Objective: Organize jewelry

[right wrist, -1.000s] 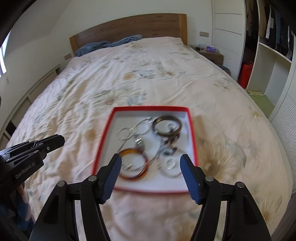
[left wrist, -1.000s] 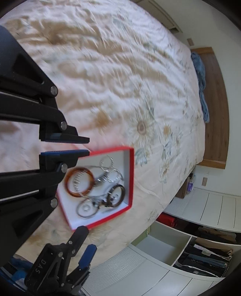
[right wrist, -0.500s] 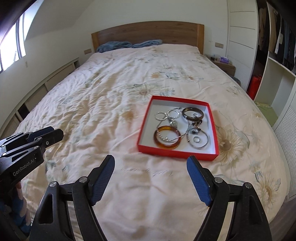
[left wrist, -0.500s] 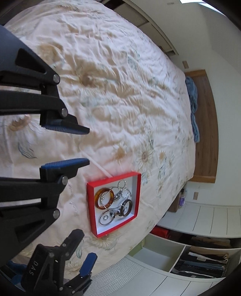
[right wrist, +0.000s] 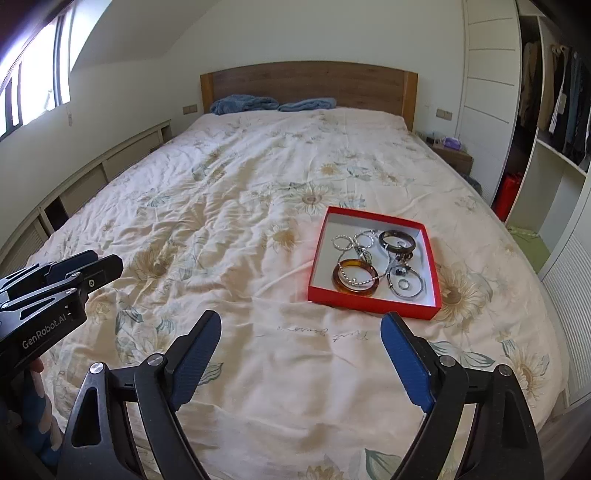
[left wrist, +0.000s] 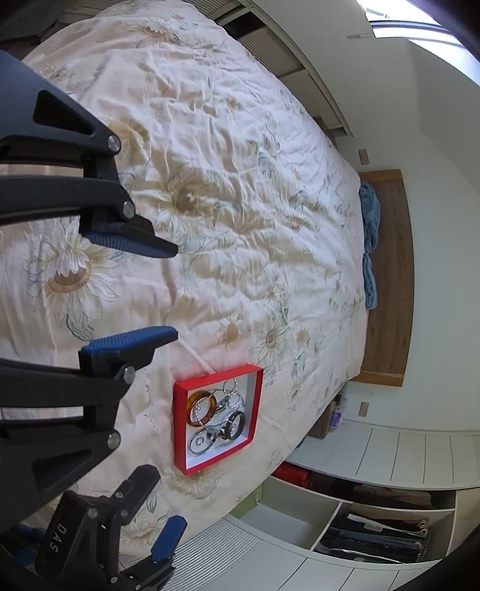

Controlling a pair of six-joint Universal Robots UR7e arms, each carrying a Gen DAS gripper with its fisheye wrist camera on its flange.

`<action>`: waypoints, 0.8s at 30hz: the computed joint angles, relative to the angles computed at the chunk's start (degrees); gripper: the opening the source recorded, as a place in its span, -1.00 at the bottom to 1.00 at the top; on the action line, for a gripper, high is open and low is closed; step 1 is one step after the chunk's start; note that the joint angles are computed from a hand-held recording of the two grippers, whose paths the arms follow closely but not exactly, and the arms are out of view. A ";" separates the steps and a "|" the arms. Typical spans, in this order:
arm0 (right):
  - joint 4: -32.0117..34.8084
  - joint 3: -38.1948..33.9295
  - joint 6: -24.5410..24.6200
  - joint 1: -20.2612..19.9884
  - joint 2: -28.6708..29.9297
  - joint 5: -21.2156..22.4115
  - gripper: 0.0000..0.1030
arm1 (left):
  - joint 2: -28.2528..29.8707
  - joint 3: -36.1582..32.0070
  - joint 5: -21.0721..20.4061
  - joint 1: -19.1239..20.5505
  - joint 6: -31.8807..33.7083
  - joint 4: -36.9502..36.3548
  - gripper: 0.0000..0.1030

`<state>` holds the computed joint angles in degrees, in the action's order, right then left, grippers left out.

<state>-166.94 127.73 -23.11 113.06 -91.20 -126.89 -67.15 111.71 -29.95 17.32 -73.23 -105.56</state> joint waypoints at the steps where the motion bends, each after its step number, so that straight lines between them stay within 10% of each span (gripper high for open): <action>1: -0.23 0.22 0.00 0.35 -0.16 -0.22 0.71 | -0.33 0.13 0.03 -0.23 -0.67 0.62 -0.24; 24: -4.61 3.14 -2.92 1.20 -2.03 -1.00 0.94 | -2.51 2.67 1.53 -2.50 -8.62 4.86 -0.05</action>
